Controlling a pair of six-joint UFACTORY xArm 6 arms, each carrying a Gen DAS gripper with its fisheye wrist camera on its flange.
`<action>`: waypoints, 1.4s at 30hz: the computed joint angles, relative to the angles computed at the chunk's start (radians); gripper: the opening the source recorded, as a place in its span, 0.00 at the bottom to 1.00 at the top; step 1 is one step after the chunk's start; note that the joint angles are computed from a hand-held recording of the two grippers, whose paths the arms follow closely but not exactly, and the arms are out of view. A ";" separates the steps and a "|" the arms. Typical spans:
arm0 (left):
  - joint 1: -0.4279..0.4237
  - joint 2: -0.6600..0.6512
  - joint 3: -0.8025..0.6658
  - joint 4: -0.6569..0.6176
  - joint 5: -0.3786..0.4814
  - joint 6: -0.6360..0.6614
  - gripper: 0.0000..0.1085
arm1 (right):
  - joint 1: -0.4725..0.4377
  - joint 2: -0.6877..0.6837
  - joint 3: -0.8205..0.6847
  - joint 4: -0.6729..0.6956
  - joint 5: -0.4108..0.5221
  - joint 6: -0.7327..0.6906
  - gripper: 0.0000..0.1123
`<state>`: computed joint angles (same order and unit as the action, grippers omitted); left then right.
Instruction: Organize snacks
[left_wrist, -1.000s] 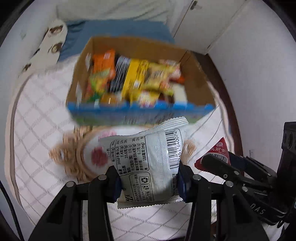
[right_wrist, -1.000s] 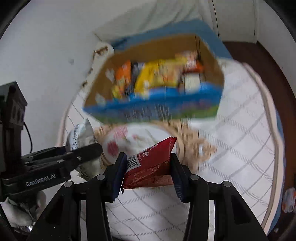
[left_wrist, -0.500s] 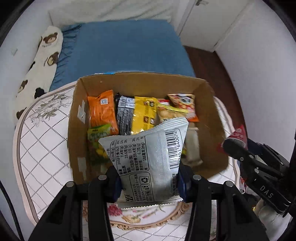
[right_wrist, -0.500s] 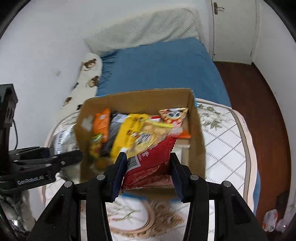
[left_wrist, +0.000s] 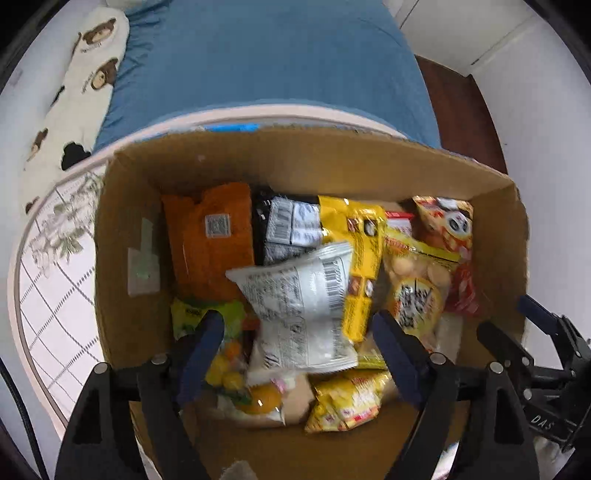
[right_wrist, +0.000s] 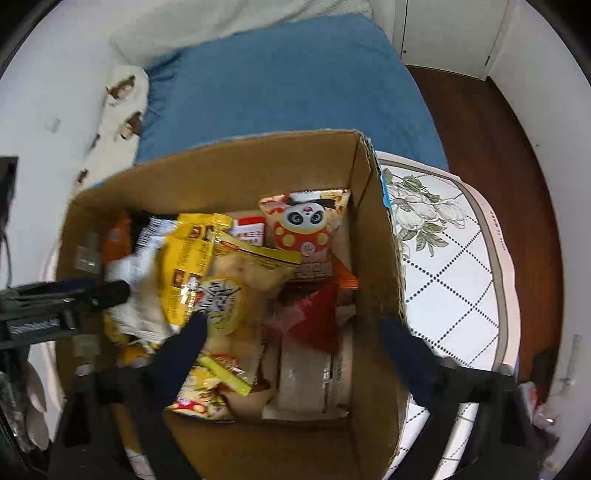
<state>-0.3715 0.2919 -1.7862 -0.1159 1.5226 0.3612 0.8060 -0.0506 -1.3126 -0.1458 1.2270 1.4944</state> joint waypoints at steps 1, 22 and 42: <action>-0.003 -0.007 0.014 0.009 -0.018 0.000 0.77 | -0.001 0.014 -0.013 0.006 0.011 -0.016 0.88; 0.021 -0.357 0.407 0.017 -0.336 0.034 0.81 | 0.112 0.069 -0.156 -0.113 0.159 0.067 0.88; 0.234 -0.820 0.614 -0.220 -0.270 0.229 0.81 | 0.513 0.366 -0.863 -0.502 0.717 0.191 0.90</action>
<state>-0.1377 -0.5282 -1.1726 -0.3364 1.2529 0.5898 1.3189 0.3152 -2.1754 -0.6475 1.9435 1.6858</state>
